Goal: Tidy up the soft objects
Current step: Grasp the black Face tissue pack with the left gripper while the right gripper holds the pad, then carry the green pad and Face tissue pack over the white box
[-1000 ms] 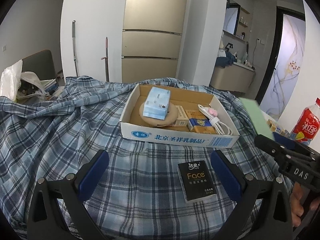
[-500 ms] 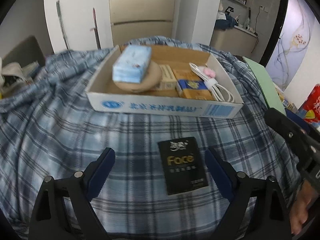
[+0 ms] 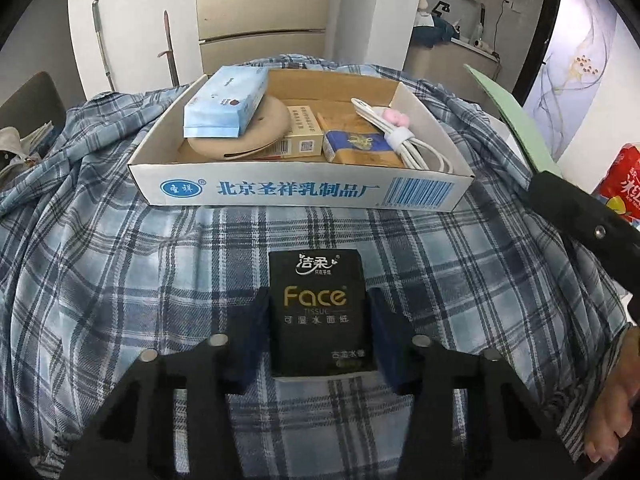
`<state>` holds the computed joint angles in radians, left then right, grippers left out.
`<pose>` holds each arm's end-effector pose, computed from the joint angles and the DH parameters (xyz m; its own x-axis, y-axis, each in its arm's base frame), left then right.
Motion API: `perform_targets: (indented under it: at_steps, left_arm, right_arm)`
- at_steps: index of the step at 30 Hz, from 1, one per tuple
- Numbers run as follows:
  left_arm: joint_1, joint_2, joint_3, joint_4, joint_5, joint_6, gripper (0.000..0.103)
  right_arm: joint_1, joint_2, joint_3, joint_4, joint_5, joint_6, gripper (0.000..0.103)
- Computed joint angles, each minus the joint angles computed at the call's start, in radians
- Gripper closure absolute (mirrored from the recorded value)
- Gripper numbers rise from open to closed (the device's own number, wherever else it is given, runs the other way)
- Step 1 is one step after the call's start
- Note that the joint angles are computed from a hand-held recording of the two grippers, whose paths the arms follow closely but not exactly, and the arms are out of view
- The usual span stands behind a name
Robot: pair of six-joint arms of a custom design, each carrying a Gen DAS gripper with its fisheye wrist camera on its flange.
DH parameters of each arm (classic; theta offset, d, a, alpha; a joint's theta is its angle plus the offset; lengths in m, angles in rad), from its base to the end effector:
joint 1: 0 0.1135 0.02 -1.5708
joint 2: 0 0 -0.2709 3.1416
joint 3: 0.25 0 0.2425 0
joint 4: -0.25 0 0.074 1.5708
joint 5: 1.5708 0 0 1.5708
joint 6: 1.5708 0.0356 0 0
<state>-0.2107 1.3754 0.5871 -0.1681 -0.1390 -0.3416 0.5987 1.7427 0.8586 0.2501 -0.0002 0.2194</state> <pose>0.2343 -0.0451 0.1656 -0.7961 -0.1690 -0.5811 -0.1461 0.9855 -0.0864 0.2891 0.1973 0.1718 -0.6003 -0.1461 -0.7863 -0.4437 0.8788 0.1755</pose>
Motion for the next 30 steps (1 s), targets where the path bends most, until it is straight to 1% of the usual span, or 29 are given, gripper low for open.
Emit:
perform_targets:
  at_steps: [4, 8, 9, 13, 17, 18, 20, 22, 25, 26, 30]
  left_arm:
    - [0.012, -0.065, -0.035, 0.025, 0.018, 0.009, 0.055]
    - [0.001, -0.187, -0.095, 0.088, 0.03, 0.044, 0.055]
    - [-0.013, -0.226, -0.113, 0.109, 0.016, 0.055, 0.055]
    - [-0.101, -0.348, -0.167, 0.182, -0.107, 0.098, 0.055]
    - [-0.209, -0.462, -0.234, 0.27, -0.274, 0.139, 0.055]
    - [-0.22, -0.476, -0.244, 0.288, -0.298, 0.147, 0.055]
    - [-0.218, -0.526, -0.255, 0.277, -0.316, 0.152, 0.055]
    - [-0.219, -0.54, -0.262, 0.281, -0.338, 0.14, 0.055]
    - [-0.207, -0.554, -0.267, 0.279, -0.32, 0.133, 0.055]
    - [-0.192, -0.563, -0.262, 0.265, -0.297, 0.126, 0.055]
    - [-0.18, -0.599, -0.243, 0.212, -0.27, 0.138, 0.055]
  right_arm:
    - [-0.002, -0.002, -0.004, 0.006, -0.003, 0.001, 0.034]
    - [-0.002, -0.012, -0.022, 0.033, -0.005, 0.0, 0.034]
    - [-0.002, -0.016, -0.029, 0.044, -0.007, 0.001, 0.034]
    - [-0.004, -0.037, -0.058, 0.082, -0.008, 0.001, 0.034]
    - [-0.005, -0.059, -0.089, 0.126, -0.007, -0.001, 0.034]
    - [-0.003, -0.061, -0.09, 0.129, -0.005, -0.004, 0.034]
    - [0.003, -0.063, -0.093, 0.134, 0.004, -0.012, 0.034]
    - [0.007, -0.067, -0.096, 0.14, 0.01, -0.019, 0.034]
    - [0.008, -0.071, -0.102, 0.146, 0.013, -0.02, 0.034]
    - [0.007, -0.071, -0.102, 0.145, 0.013, -0.02, 0.034]
    - [0.0, -0.084, -0.118, 0.164, 0.016, -0.016, 0.034]
